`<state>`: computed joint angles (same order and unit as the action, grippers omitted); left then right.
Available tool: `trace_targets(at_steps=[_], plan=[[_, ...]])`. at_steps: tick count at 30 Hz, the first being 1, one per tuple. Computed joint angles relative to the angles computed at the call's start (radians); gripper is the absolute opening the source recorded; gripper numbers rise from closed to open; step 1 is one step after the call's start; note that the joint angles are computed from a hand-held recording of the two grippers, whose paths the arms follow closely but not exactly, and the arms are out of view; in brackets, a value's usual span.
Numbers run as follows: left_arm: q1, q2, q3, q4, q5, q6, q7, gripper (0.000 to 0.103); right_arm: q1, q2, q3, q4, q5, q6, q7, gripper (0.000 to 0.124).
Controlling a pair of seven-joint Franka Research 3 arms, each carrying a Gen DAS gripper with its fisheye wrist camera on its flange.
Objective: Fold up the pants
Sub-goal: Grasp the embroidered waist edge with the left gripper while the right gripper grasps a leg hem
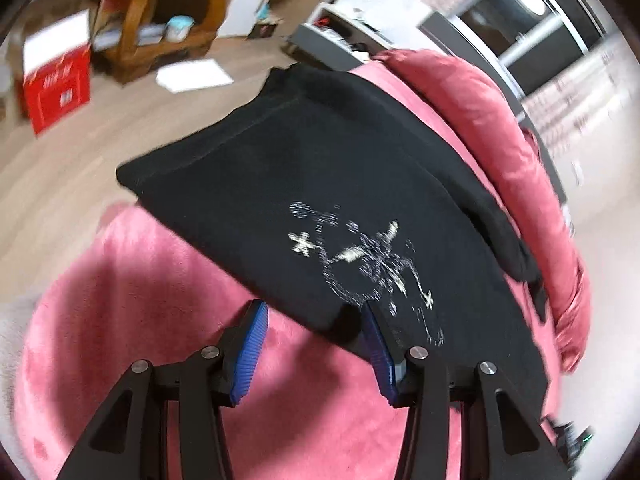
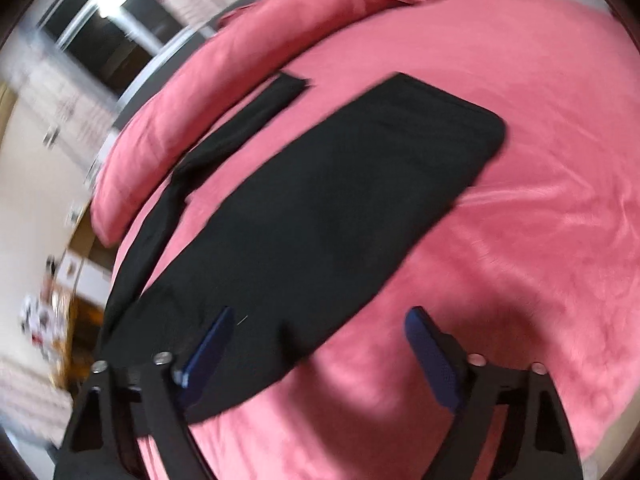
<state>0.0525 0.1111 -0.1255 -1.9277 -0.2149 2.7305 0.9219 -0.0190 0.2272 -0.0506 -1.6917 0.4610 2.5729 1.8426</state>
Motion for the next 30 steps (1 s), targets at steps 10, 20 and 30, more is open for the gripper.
trace_targets(at_steps=[10, 20, 30], plan=[[0.034, 0.068, -0.037, 0.031, -0.043, 0.113, 0.087, 0.045, -0.057, 0.124, 0.04, 0.123, 0.214, 0.072, -0.072, 0.04], [0.037, 0.067, -0.016, 0.08, -0.017, 0.038, 0.0, 0.007, -0.057, 0.092, 0.022, 0.115, 0.115, 0.086, -0.096, 0.008], [0.009, -0.073, -0.003, 0.009, -0.025, -0.069, 0.129, 0.007, -0.041, -0.08, -0.016, -0.028, 0.024, 0.095, -0.156, 0.008]])
